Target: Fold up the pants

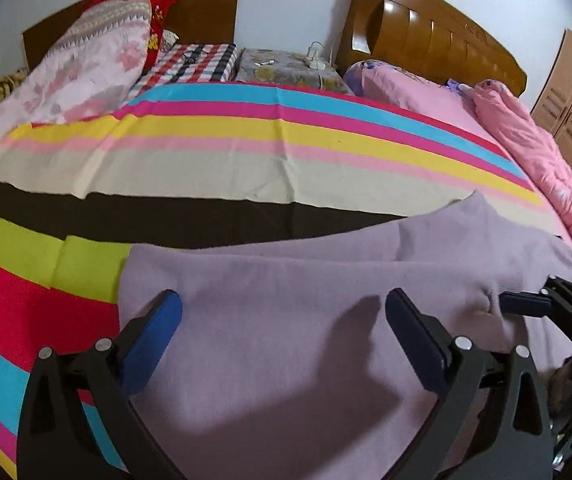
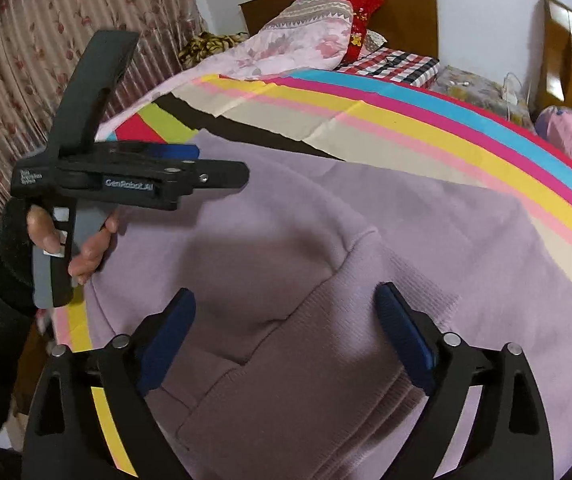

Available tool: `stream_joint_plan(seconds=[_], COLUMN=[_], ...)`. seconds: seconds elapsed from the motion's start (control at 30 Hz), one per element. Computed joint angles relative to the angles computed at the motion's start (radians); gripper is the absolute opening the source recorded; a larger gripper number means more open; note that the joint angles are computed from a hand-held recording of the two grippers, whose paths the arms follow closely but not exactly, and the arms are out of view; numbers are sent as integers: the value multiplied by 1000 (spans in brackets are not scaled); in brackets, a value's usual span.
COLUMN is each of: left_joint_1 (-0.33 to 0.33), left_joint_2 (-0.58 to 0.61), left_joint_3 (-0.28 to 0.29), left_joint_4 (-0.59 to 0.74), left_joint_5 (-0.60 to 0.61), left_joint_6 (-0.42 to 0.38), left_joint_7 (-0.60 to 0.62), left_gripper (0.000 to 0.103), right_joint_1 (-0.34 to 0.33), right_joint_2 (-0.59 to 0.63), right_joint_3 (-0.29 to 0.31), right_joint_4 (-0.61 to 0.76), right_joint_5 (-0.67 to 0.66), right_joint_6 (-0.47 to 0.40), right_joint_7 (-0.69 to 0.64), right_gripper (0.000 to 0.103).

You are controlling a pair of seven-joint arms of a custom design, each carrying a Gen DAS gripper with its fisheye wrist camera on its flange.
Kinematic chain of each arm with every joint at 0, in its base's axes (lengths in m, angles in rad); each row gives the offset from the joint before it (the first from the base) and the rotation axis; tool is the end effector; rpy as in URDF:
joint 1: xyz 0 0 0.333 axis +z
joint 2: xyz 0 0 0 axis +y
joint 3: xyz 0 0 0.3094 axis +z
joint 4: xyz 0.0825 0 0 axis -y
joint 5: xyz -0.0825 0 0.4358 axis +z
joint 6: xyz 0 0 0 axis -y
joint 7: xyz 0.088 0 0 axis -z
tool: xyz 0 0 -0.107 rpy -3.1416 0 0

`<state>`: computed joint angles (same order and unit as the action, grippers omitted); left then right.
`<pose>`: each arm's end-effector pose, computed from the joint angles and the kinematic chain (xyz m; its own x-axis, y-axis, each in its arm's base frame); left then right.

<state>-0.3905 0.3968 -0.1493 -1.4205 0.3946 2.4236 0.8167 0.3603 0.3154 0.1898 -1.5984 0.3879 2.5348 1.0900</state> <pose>0.6723 -0.3777 0.5253 -0.0178 -0.9911 0.1318 -0.7919 -0.0665 -0.6070 0.6461 0.3717 0.4995 0.7116 -0.6908 -0.1283 -0.5907 -0.4894 -0.6415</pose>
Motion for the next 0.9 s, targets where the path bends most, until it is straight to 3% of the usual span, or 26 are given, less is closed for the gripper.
stream_joint_plan(seconds=[0.03, 0.13, 0.27, 0.4, 0.47, 0.63, 0.7, 0.83, 0.9], left_joint_1=[-12, -107, -172, -160, -136, -91, -82, -66, -63], left_joint_2=[0, -62, -154, -216, -217, -238, -245, -251, -252], left_joint_3=[12, 71, 52, -11, -41, -77, -84, -90, -92], left_joint_4=[5, -32, -115, -216, -235, -276, -288, -303, -305], left_joint_5=[28, 272, 497, 513, 478, 462, 461, 459, 460], left_joint_6=[-5, -65, -213, -293, -311, -294, -284, -265, -264], left_joint_7=[-18, -195, -365, -432, -419, -426, -432, -439, -440], left_gripper=[101, 101, 101, 101, 101, 101, 102, 102, 102], right_joint_1=[6, 18, 2, 43, 55, 44, 48, 48, 53], right_joint_2=[-5, -54, -189, -217, -193, -201, -229, -280, -270], right_joint_3=[-4, -13, 14, -26, -43, -34, -35, -28, -44], right_joint_4=[-8, -66, -224, -290, -283, -295, -330, -382, -378], right_joint_5=[-15, -37, 82, -75, -172, -134, -149, -72, -190], right_joint_6=[8, 60, 161, 187, 153, 158, 203, 238, 201], right_joint_7=[7, 46, -49, 69, 155, 154, 164, 86, 174], right_gripper=[91, 90, 90, 90, 90, 90, 90, 91, 91])
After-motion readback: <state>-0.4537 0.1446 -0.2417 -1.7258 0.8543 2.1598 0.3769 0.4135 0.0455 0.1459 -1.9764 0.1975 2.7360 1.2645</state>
